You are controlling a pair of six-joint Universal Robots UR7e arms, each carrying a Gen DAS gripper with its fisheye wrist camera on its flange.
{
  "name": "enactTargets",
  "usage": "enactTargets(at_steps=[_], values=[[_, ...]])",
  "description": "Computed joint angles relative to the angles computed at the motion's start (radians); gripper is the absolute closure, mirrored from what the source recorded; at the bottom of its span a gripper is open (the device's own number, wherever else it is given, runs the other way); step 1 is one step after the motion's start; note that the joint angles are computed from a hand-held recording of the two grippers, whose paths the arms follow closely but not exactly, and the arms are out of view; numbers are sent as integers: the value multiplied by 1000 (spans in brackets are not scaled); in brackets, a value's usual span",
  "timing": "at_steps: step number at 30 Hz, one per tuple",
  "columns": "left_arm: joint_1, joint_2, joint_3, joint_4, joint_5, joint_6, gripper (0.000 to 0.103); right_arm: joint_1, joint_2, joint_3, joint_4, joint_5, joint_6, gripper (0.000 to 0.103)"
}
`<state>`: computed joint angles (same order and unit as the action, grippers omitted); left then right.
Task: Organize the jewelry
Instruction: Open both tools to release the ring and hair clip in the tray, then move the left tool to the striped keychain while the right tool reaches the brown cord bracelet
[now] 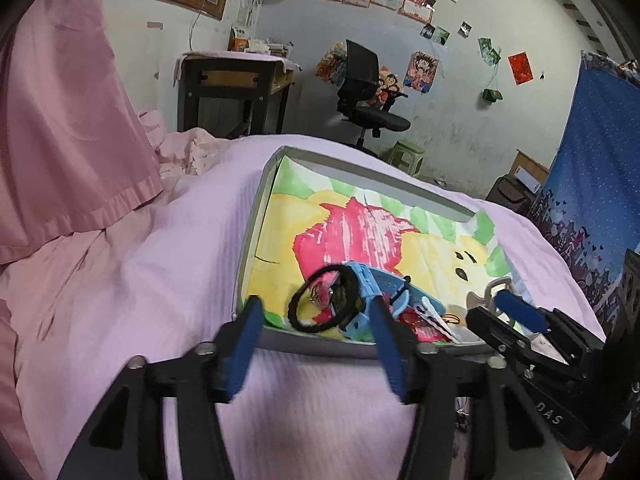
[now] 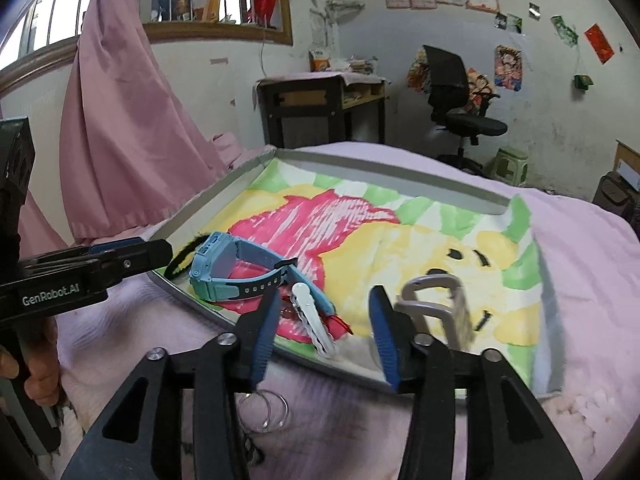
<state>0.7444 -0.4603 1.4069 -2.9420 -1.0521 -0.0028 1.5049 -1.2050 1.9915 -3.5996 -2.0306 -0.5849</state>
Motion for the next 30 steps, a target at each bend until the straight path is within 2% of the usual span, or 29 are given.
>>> enactTargets(at_steps=[3,5,7,10,12,16,20,30], values=[[-13,-17,37,-40,4,28,34,9,-19,28,-39,-7,-1,45],[-24,-28,68,-81,9,53,21,16,-30,47,-73,-14,4,38],[-34,-39,102,-131,9,78,13,17,-49,71,-100,-7,16,26],[-49,-55,155,-203,15,112,6,15,-72,107,-158,0,31,13],[-55,-65,184,-235,16,131,5,6,-96,139,-192,24,47,12],[-69,-80,235,-294,19,157,3,-7,-131,196,-253,59,63,5],[-84,-96,280,-348,7,172,3,-16,-155,250,-317,83,52,4],[-108,-120,351,-378,-25,178,2,-7,-178,351,-412,16,6,4]])
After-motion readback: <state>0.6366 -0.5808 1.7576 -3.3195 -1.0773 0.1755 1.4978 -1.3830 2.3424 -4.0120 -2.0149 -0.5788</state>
